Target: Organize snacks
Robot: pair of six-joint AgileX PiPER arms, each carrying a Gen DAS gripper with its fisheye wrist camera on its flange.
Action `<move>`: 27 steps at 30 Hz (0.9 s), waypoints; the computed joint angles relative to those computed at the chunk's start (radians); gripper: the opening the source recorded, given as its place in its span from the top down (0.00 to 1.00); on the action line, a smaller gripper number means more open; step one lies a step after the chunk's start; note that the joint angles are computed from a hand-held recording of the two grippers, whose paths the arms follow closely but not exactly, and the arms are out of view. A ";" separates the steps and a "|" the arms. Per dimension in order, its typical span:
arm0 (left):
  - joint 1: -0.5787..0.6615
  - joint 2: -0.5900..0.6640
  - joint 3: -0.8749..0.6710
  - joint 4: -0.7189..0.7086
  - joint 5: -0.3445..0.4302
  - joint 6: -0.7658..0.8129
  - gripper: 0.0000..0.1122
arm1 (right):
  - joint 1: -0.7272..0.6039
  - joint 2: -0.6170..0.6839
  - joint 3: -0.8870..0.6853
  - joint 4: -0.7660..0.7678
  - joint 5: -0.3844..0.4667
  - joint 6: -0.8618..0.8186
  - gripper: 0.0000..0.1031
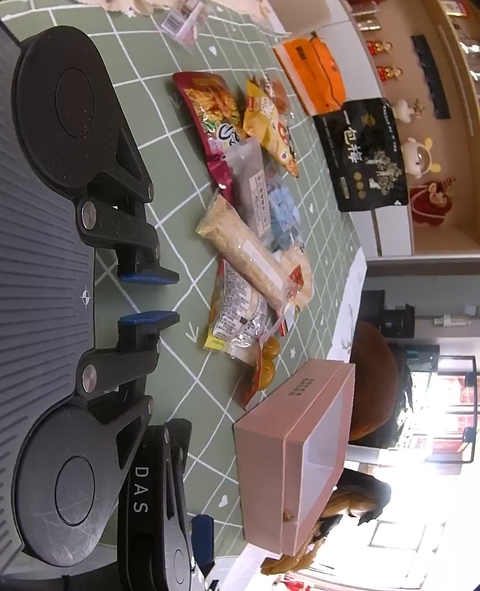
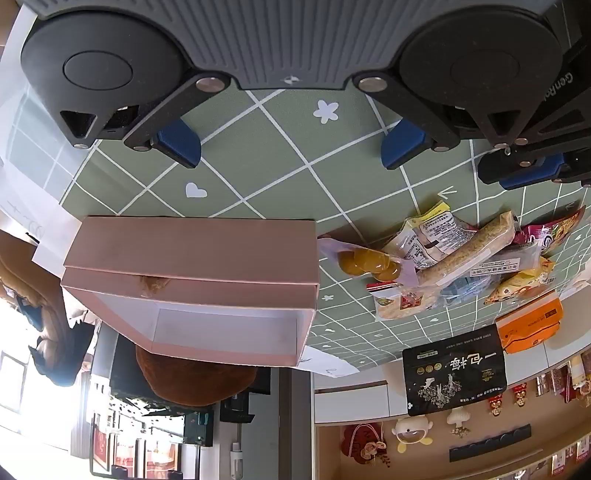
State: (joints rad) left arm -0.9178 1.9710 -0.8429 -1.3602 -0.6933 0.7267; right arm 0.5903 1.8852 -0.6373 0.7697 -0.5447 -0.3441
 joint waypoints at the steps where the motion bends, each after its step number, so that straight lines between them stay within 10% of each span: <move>1: -0.006 0.004 -0.008 -0.015 -0.005 0.016 0.82 | 0.000 0.000 0.000 0.001 -0.001 -0.001 0.00; 27: 0.009 -0.003 0.006 0.023 0.013 -0.029 0.82 | 0.000 0.002 0.000 -0.003 -0.001 0.003 0.00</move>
